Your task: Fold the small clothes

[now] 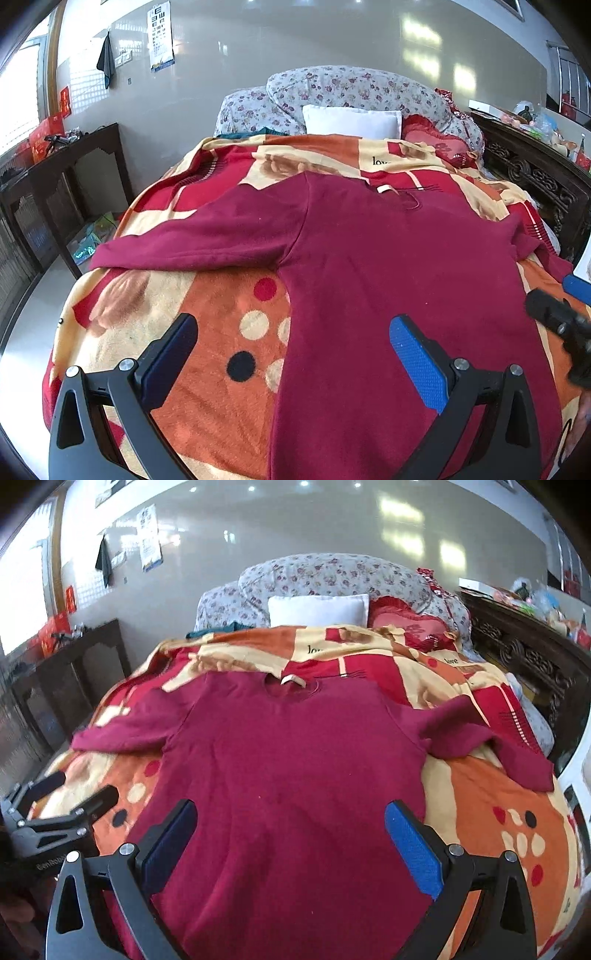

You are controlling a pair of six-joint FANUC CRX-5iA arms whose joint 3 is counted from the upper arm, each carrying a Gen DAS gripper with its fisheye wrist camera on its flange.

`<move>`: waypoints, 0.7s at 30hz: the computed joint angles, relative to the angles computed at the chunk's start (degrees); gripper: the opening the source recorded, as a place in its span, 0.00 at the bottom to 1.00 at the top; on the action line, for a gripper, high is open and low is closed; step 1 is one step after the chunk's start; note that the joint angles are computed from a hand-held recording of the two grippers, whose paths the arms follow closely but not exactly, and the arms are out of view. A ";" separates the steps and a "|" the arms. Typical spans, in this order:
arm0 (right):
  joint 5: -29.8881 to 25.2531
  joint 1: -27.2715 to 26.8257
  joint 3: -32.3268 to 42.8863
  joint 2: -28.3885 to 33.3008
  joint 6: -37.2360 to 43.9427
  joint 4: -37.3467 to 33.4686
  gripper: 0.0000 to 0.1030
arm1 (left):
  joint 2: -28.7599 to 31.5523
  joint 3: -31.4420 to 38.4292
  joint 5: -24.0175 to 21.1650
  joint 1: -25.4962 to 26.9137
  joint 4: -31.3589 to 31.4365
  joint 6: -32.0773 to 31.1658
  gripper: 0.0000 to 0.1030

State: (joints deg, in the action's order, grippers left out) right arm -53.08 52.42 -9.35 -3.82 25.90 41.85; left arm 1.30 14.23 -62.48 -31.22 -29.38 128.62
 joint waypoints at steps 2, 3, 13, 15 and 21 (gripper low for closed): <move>-0.13 -0.30 0.71 1.17 1.53 -0.72 1.00 | 0.39 0.00 0.13 0.63 1.04 -0.17 1.00; -0.09 -0.41 0.81 1.52 1.62 -0.78 1.00 | 0.55 -0.07 0.24 0.99 1.64 -0.34 1.00; 2.00 -1.95 3.49 5.56 3.48 -3.59 1.00 | 2.24 0.41 -0.05 2.45 3.11 -1.01 1.00; 3.88 -2.49 3.62 5.61 4.34 -5.27 1.00 | 2.35 0.37 -0.08 2.80 3.23 -0.83 1.00; 4.15 -3.19 4.95 7.61 2.83 -6.16 1.00 | 2.65 0.30 -0.21 4.01 3.66 -0.50 1.00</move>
